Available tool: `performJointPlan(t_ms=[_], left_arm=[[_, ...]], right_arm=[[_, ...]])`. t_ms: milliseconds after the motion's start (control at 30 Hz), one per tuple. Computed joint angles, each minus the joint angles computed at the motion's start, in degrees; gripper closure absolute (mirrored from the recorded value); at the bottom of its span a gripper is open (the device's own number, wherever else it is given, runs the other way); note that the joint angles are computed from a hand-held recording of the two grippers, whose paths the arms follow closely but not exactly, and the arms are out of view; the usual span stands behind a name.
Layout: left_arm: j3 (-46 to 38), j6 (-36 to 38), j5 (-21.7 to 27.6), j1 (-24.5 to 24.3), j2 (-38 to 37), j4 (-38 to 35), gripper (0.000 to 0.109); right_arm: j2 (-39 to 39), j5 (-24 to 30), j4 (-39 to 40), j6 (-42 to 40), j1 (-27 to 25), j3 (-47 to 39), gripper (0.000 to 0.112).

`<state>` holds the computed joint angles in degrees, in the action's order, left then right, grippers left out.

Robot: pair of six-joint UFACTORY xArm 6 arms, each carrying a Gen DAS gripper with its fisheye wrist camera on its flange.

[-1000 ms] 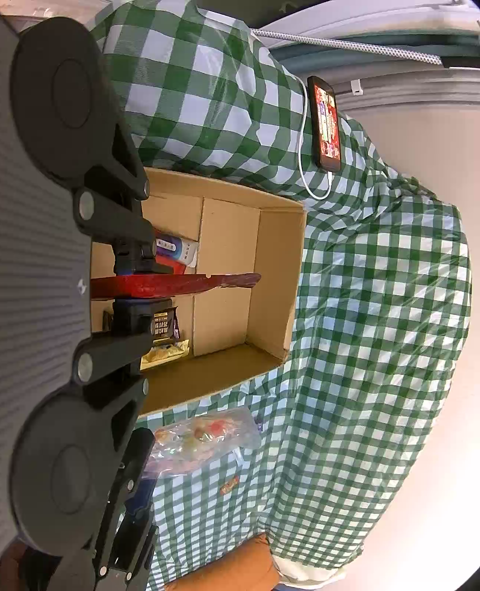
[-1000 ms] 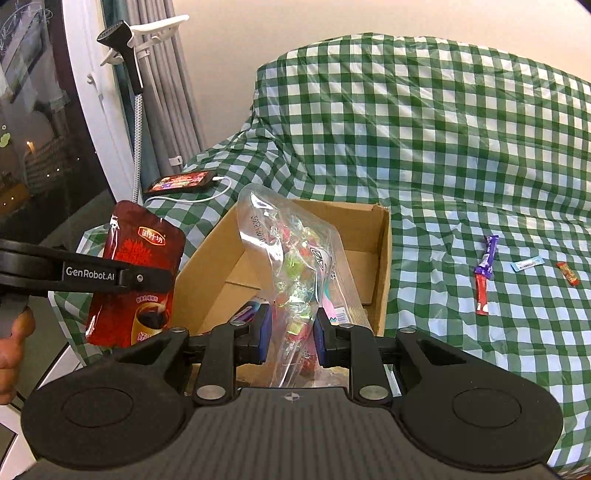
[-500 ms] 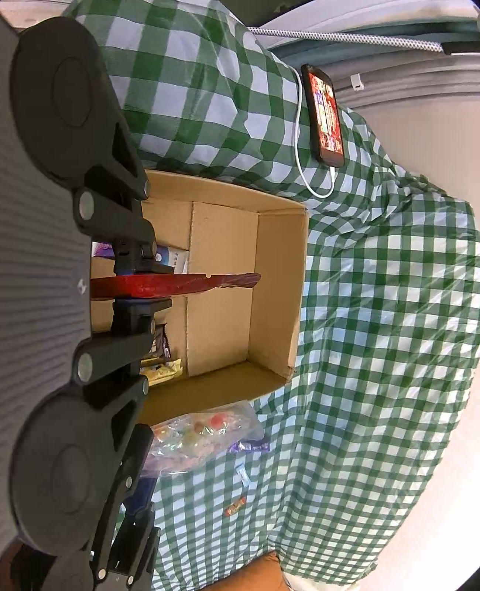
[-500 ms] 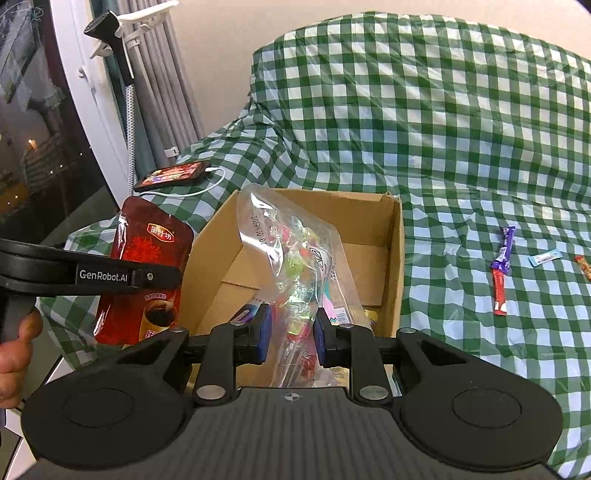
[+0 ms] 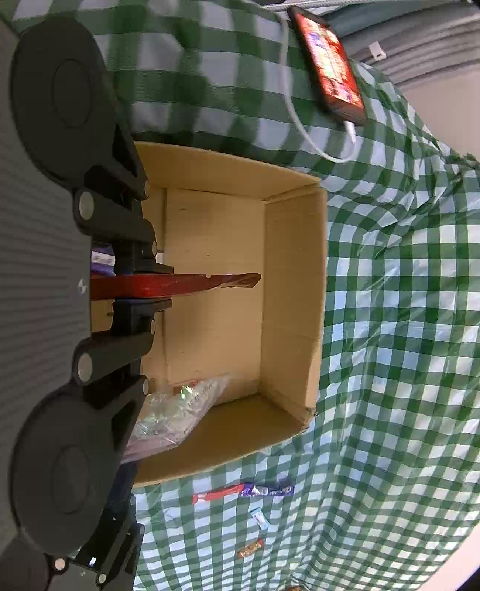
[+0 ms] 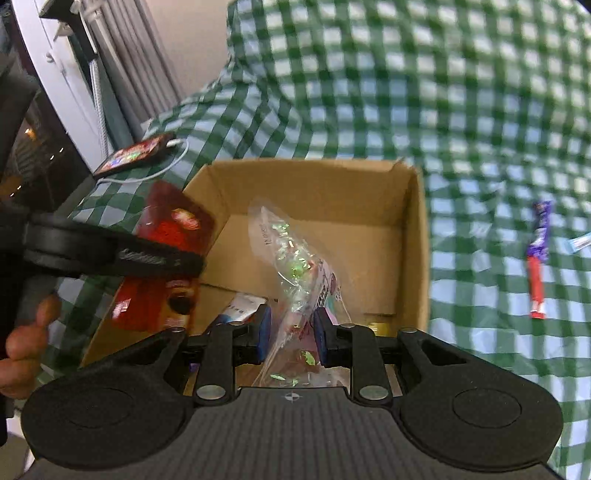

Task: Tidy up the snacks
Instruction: 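Open both tools to drop the red packet and candy bag into the box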

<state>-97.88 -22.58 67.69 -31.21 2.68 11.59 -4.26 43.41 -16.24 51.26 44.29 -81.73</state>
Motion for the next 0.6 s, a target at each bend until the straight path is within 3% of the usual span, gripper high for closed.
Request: performJointPlan(t_ms=[67,133,167,200,300,433,600], left_arm=[[-4.1,-0.2,2.6,0.1,2.1,1.9,0.095],[-7.4,0.5,4.8,1.4,3.0,0.5,0.056],[-8.2,0.2,5.3,1.9,2.9,0.2,0.017],[-7.3,-1.3,4.6,2.0,1.8,1.5,0.006],[-0.2,-2.5,-0.3,1.5,-3.6,5.3,0.006],[10.0,-6.6,-2.7,-0.1,-12.1,6.8,0.006],[21.0,-10.9,-1.4,-4.5,-24.7,7.3,0.006]], right_arm=[[1.7,1.8,1.2,-0.8,-0.6,-3.3,0.080],[2.1,3.0,2.4,0.4,-1.0,-5.4,0.051],[2.2,3.7,3.2,0.2,-1.0,-6.4,0.045],[1.5,2.9,3.4,-0.1,-0.8,-6.1,0.040],[-0.8,1.0,1.1,0.1,0.6,-3.6,0.033],[-5.4,-0.9,-7.4,8.8,3.9,2.4,0.028],[-9.8,8.1,-17.9,23.4,11.4,3.8,0.023]])
